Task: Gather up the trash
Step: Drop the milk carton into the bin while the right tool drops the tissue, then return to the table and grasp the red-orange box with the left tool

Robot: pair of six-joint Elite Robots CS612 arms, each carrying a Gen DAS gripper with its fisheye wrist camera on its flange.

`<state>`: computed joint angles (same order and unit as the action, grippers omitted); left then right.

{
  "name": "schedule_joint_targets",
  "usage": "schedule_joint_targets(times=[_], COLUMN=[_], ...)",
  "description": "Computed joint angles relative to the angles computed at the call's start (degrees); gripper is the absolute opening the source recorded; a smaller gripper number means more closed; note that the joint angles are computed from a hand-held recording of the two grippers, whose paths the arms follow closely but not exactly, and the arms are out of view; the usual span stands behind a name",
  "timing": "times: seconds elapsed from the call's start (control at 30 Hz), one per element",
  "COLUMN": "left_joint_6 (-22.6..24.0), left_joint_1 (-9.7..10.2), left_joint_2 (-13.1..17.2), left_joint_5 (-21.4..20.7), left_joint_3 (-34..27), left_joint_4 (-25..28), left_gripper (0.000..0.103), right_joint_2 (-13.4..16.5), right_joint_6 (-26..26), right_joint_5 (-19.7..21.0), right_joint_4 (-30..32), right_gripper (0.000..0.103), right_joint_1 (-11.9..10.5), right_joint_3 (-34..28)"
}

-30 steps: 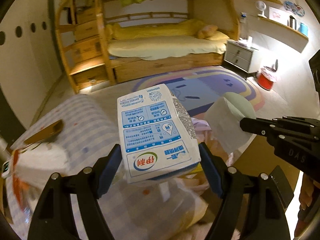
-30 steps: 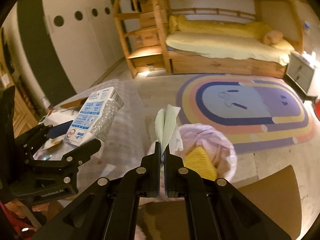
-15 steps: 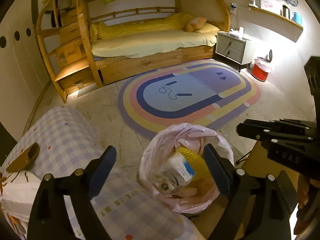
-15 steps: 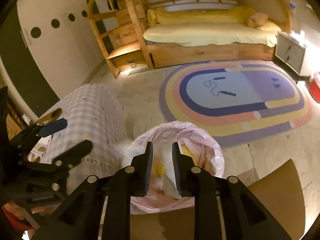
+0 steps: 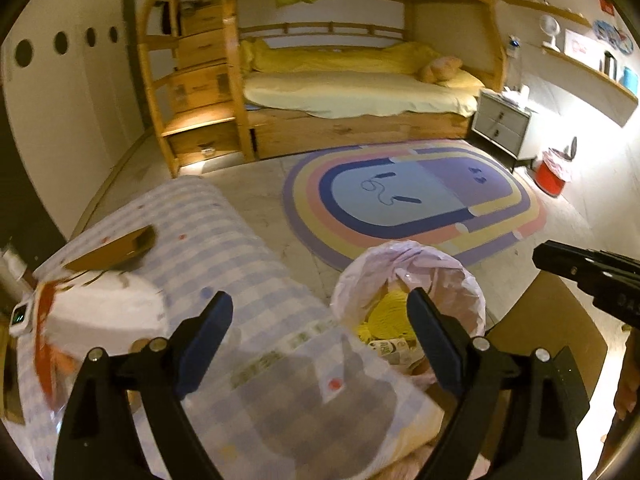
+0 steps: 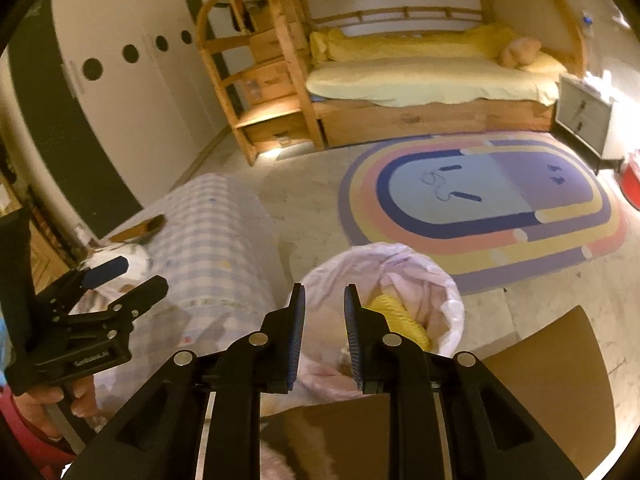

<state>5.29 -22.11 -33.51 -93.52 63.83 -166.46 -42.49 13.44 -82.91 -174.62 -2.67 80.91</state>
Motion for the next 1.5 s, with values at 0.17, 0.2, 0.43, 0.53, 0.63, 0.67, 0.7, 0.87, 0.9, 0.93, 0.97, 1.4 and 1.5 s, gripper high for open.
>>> schedule_joint_targets(times=[0.17, 0.2, 0.43, 0.53, 0.63, 0.67, 0.7, 0.87, 0.9, 0.93, 0.97, 1.4, 1.5], left_joint_6=[-1.9, -2.3, -6.6, -8.2, -10.2, -10.6, -11.1, -13.6, -13.8, -14.1, -14.3, -12.9, -11.9], left_joint_1=[1.08, 1.22, 3.14, 4.09, 5.27, 5.67, 6.04, 7.8, 8.04, 8.38, 8.64, 10.55, 10.99], left_joint_2=[-3.4, -3.9, -7.0, -7.8, -8.5, -8.6, -8.8, -9.2, -9.3, -9.2, -9.2, -5.7, -4.2], left_joint_5=[2.3, 2.9, 6.6, 9.1, 10.3, 10.6, 11.2, 13.3, 13.5, 13.8, 13.9, 12.8, 11.1], left_joint_3=[5.8, 6.5, 11.9, 13.6, 15.2, 15.6, 16.0, 17.2, 17.3, 17.3, 17.3, 11.8, 9.4], left_joint_4=[-4.0, -4.4, -6.9, -7.7, -8.3, -8.5, -8.6, -8.7, -8.7, -8.7, -8.7, -5.0, -3.5], left_gripper=[0.086, 0.086, 0.086, 0.086, 0.086, 0.086, 0.086, 0.089, 0.089, 0.089, 0.089, 0.09, 0.091], right_joint_2=[-0.8, -0.9, -0.2, 0.4, 1.0, 1.3, 1.5, 2.9, 3.3, 3.6, 4.0, 7.8, 8.7], right_joint_6=[-3.5, -4.4, -8.7, -10.2, -11.7, -12.3, -12.6, -14.3, -14.4, -14.6, -15.0, -16.3, -16.3], right_joint_5=[1.7, 1.9, 4.1, 4.9, 5.9, 6.3, 6.5, 7.4, 7.8, 7.9, 7.9, 7.1, 7.0], right_joint_4=[-0.1, -0.1, 1.5, 2.8, 3.8, 4.3, 4.4, 5.4, 5.8, 6.3, 6.9, 11.7, 12.9], right_gripper=[0.024, 0.025, 0.032, 0.033, 0.034, 0.035, 0.037, 0.045, 0.046, 0.046, 0.046, 0.046, 0.046], right_joint_1=[1.6, 2.0, 4.5, 5.5, 6.5, 6.9, 7.1, 8.3, 8.5, 8.6, 8.8, 10.0, 10.0], right_joint_3=[0.2, 0.0, -2.4, -3.7, -5.0, -5.7, -6.0, -8.6, -9.2, -9.8, -10.5, -17.4, -19.3])
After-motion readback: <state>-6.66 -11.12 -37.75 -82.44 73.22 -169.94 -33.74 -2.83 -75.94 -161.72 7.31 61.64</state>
